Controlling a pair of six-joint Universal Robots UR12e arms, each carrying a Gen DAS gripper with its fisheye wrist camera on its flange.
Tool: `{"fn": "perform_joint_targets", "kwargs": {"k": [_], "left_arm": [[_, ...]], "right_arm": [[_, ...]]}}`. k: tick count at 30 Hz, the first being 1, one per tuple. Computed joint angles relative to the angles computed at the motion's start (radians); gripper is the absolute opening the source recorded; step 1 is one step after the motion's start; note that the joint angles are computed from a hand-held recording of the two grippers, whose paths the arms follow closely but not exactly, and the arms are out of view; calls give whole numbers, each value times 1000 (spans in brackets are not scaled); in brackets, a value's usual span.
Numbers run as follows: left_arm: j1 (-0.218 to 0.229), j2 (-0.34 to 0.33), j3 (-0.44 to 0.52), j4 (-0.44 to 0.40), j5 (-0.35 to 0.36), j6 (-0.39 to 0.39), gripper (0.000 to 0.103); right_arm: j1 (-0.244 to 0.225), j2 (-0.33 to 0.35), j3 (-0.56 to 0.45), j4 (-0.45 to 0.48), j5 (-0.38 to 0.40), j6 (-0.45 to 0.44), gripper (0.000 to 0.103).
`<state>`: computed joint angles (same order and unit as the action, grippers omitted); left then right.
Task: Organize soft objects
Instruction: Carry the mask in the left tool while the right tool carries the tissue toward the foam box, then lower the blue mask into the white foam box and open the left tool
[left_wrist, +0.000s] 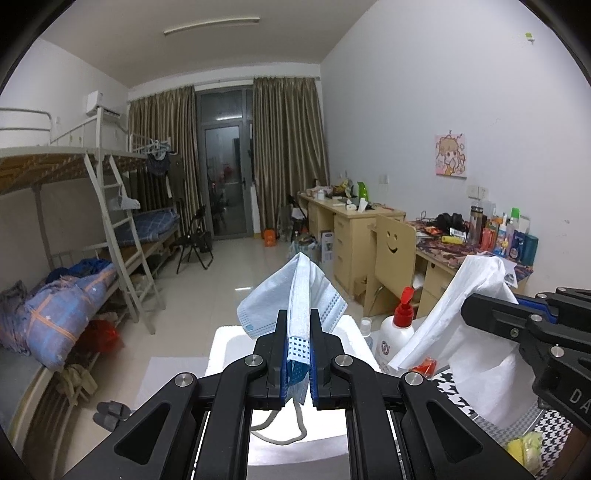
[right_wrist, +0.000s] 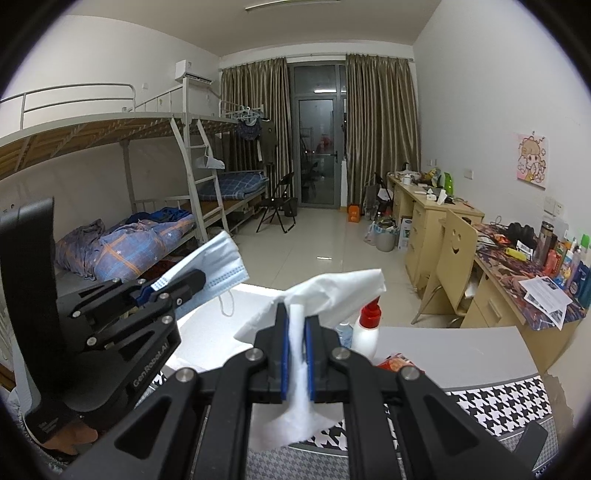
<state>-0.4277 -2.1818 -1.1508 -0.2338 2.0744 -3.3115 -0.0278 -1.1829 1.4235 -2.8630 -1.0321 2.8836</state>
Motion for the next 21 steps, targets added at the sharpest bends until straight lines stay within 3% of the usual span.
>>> {"fn": "perform_joint_targets", "kwargs": {"k": [8,13,16,18,21], "left_arm": [[18,-7,10,-47,-44,-25,9],[26,-16,23,-93,-52,-39,20],[31,-15,21,-114,-70,-53,34],[32,-15,17,-112,-63,-54,59],[30,-10,5,-84,-38,-60,85]], "right_arm": [[10,15,-22,26,-25,4,10],[15,23,-36,39,-38,6,10],[17,28,-43,46,-43,4,10],[19,30,-47,49,-48,4,10],[21,34,-54,57,-53,5,10]]}}
